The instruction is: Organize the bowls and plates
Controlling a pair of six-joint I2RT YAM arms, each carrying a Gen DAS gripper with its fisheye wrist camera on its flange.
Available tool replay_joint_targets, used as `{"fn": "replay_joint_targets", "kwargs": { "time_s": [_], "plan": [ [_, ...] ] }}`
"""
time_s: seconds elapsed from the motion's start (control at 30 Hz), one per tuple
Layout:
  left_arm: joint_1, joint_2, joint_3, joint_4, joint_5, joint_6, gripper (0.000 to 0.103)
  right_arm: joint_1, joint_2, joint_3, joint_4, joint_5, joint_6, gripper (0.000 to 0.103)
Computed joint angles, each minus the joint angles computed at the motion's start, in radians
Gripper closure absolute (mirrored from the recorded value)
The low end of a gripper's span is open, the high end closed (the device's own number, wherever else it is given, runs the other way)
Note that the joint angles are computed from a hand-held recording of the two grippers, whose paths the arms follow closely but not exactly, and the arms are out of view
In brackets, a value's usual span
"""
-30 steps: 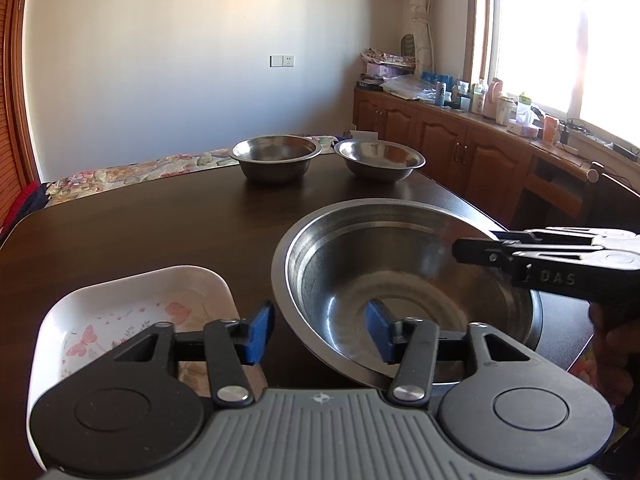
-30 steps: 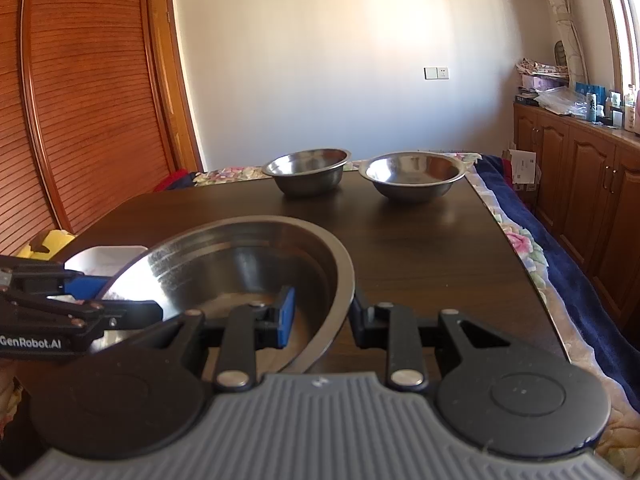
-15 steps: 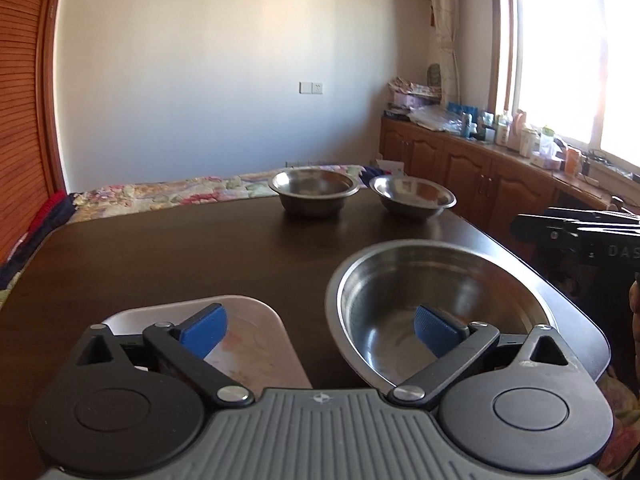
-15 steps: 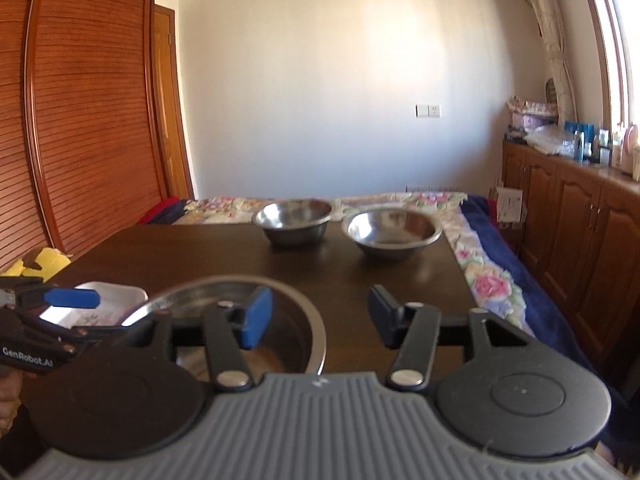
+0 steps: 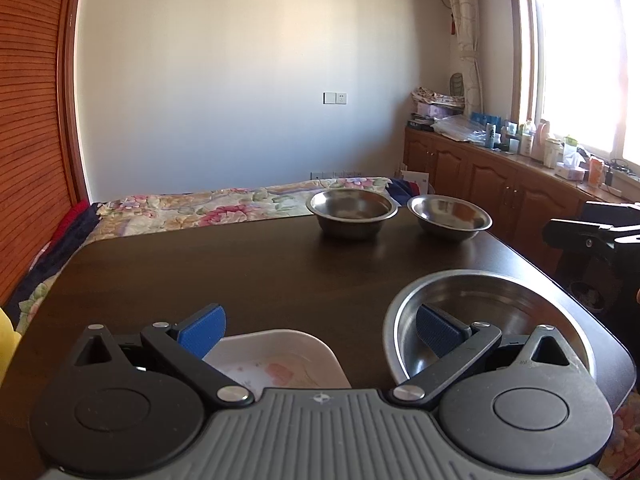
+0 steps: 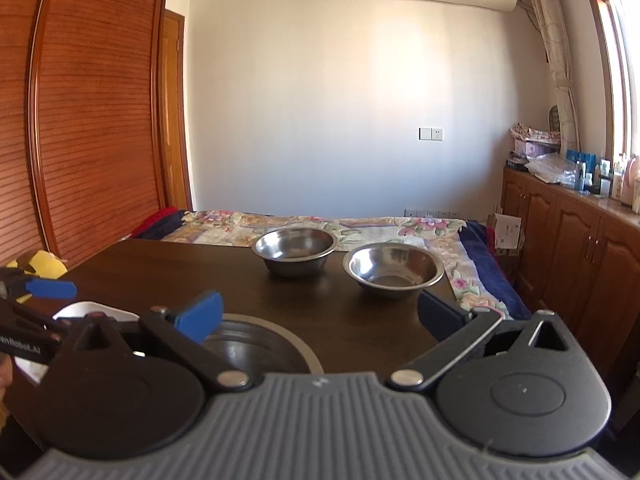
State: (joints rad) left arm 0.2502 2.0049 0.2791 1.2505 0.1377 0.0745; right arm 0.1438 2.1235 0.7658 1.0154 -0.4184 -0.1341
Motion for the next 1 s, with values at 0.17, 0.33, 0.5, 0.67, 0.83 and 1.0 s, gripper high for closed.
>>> {"fn": "replay_joint_targets", "kwargs": {
  "time_s": [0.17,0.33,0.5,0.67,0.83,1.0],
  "plan": [
    [0.015,-0.027,0.04,-0.065,-0.003,0.018,0.0,0.005,-0.015,0.04,-0.056,-0.002,-0.044,0.0],
    [0.019,-0.046,0.1,-0.144,-0.01,0.038,0.0,0.013,-0.026,0.095,-0.131,0.004,-0.094,0.0],
    [0.009,-0.061,0.169,-0.221,-0.017,0.058,0.0,0.014,-0.03,0.192,-0.245,-0.018,-0.126,0.0],
    [0.003,-0.061,0.28,-0.341,-0.009,0.076,0.008,0.018,-0.011,0.305,-0.348,-0.029,-0.165,0.0],
    [-0.003,-0.033,0.404,-0.443,-0.017,0.115,0.021,0.021,0.058,0.488,-0.506,-0.047,-0.164,0.0],
    [-0.012,0.017,0.553,-0.583,-0.002,0.124,0.05,0.022,0.13,0.654,-0.645,-0.078,-0.164,0.0]
  ]
}}
